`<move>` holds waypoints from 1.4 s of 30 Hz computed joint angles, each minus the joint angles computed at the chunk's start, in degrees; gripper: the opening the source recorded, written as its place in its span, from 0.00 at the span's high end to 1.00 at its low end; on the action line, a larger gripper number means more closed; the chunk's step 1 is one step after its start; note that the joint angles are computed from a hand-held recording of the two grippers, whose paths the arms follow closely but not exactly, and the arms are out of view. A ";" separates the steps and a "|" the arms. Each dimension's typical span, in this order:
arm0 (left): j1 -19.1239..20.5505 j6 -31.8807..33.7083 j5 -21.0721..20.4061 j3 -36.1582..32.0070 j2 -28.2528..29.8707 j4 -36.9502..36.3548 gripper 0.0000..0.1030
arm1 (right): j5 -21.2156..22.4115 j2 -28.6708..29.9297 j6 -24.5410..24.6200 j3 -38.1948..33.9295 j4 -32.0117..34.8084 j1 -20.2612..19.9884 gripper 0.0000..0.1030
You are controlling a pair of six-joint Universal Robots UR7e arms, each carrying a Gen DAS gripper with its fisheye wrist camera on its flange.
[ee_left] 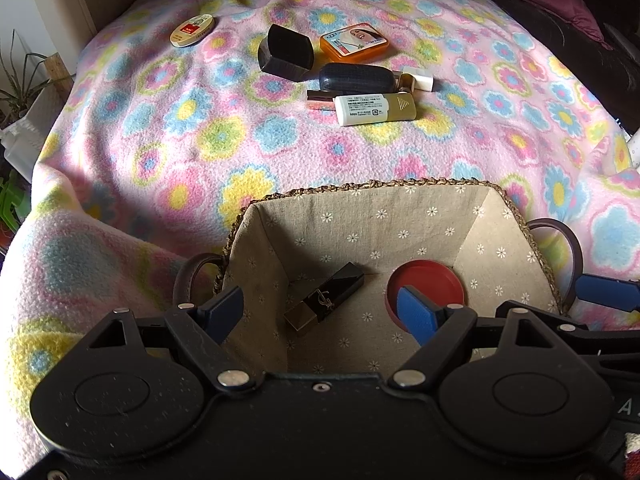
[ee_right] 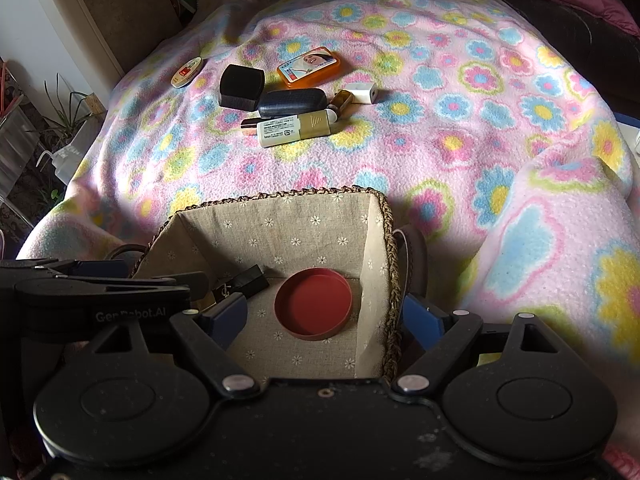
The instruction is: Organize rigid objects
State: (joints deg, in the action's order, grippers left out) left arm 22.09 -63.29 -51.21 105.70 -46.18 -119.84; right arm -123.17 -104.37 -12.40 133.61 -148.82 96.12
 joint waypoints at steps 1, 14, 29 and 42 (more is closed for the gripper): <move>-0.03 -0.07 0.09 -0.03 0.02 0.10 0.22 | -0.01 -0.01 -0.01 0.00 0.00 0.02 0.17; -0.46 -0.40 0.93 0.27 -0.17 -0.34 0.22 | -2.26 0.50 -0.47 0.66 -2.76 0.98 0.13; -0.96 -0.52 2.04 -0.22 0.43 1.01 0.21 | -3.02 0.90 -2.24 2.50 -9.93 1.51 0.08; -1.46 -0.71 3.14 -0.04 0.31 1.59 0.16 | -3.63 1.16 -1.91 3.01 -12.29 1.70 0.07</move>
State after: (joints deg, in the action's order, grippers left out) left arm 20.63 -64.00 -48.08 105.66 -45.87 -118.26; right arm -126.81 -103.21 -14.31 136.62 -161.11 97.82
